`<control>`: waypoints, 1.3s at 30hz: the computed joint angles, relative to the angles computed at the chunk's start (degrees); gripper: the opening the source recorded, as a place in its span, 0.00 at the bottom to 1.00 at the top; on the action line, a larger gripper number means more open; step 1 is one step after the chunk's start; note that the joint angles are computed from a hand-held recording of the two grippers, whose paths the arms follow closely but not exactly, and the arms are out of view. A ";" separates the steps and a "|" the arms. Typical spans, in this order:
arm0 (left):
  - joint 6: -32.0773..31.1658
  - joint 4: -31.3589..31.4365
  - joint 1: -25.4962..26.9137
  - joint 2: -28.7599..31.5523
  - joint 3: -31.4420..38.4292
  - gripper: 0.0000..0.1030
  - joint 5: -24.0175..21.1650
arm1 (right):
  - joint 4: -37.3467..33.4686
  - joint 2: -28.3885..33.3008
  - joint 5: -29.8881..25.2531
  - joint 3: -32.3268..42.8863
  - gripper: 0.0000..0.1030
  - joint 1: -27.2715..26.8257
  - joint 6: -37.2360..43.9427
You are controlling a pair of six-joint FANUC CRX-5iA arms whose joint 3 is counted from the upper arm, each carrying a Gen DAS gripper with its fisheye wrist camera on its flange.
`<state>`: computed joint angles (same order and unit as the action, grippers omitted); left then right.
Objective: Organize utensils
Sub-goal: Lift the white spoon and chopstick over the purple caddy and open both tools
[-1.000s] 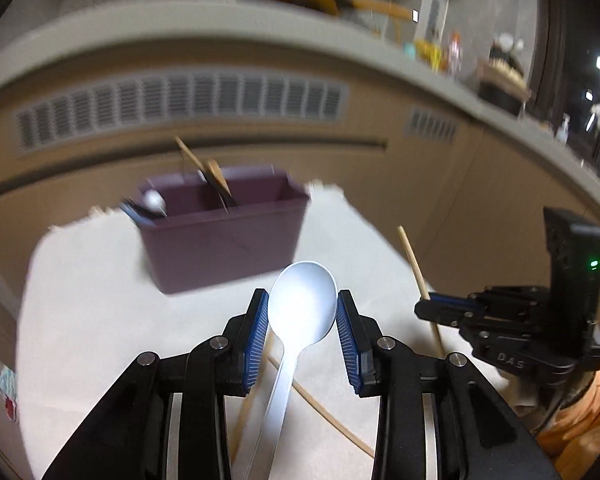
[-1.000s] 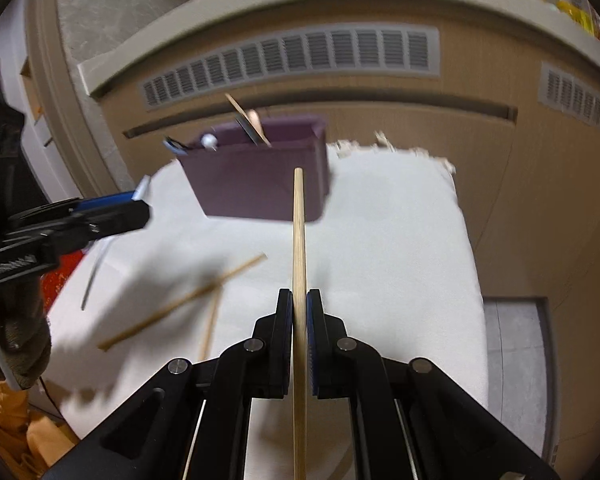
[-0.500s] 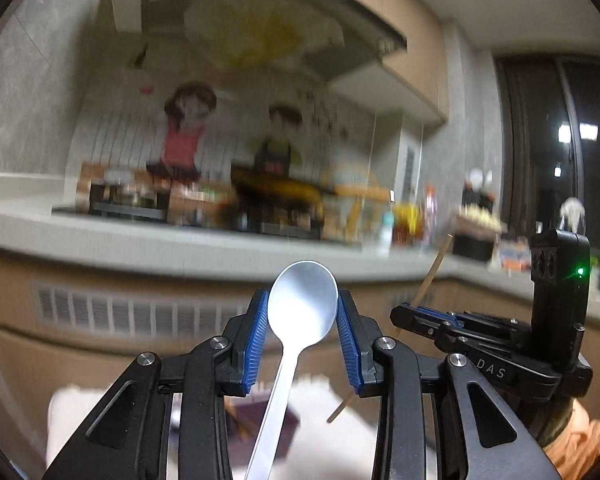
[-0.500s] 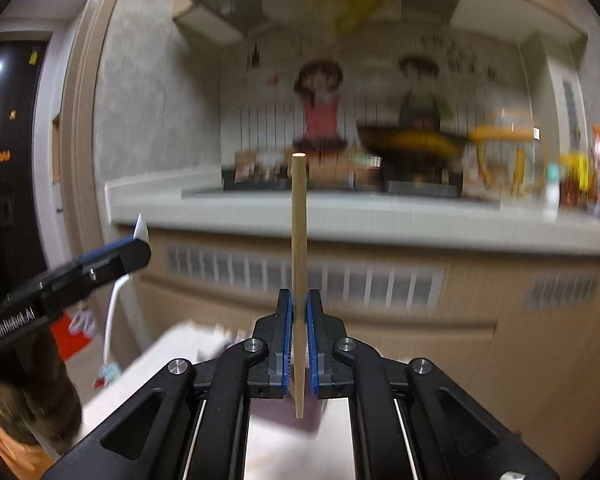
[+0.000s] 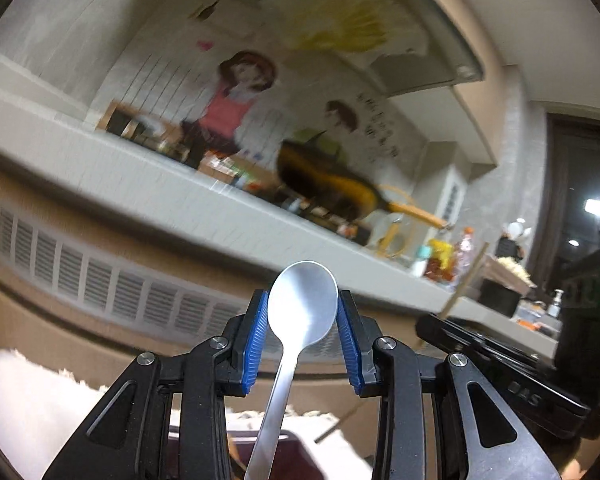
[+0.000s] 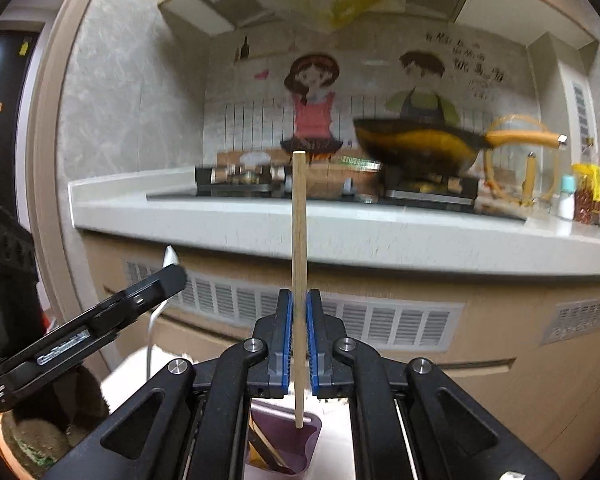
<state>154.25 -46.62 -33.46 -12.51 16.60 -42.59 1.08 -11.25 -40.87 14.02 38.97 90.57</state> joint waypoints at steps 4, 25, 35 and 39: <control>4.85 -6.38 -0.60 0.92 -2.23 0.34 0.24 | 2.12 1.18 1.43 -2.90 0.07 0.44 -0.75; 8.89 -0.57 3.60 1.24 -11.24 0.41 2.07 | -10.67 4.48 -11.31 -2.76 0.08 -3.03 10.55; 9.13 1.11 -0.36 -3.67 -10.99 0.76 -6.50 | -5.75 0.22 -13.58 -6.96 0.27 -2.47 7.46; 5.38 1.78 -4.71 -4.56 -9.27 0.76 -15.71 | -3.88 -3.20 -14.46 -10.14 0.32 -2.73 5.85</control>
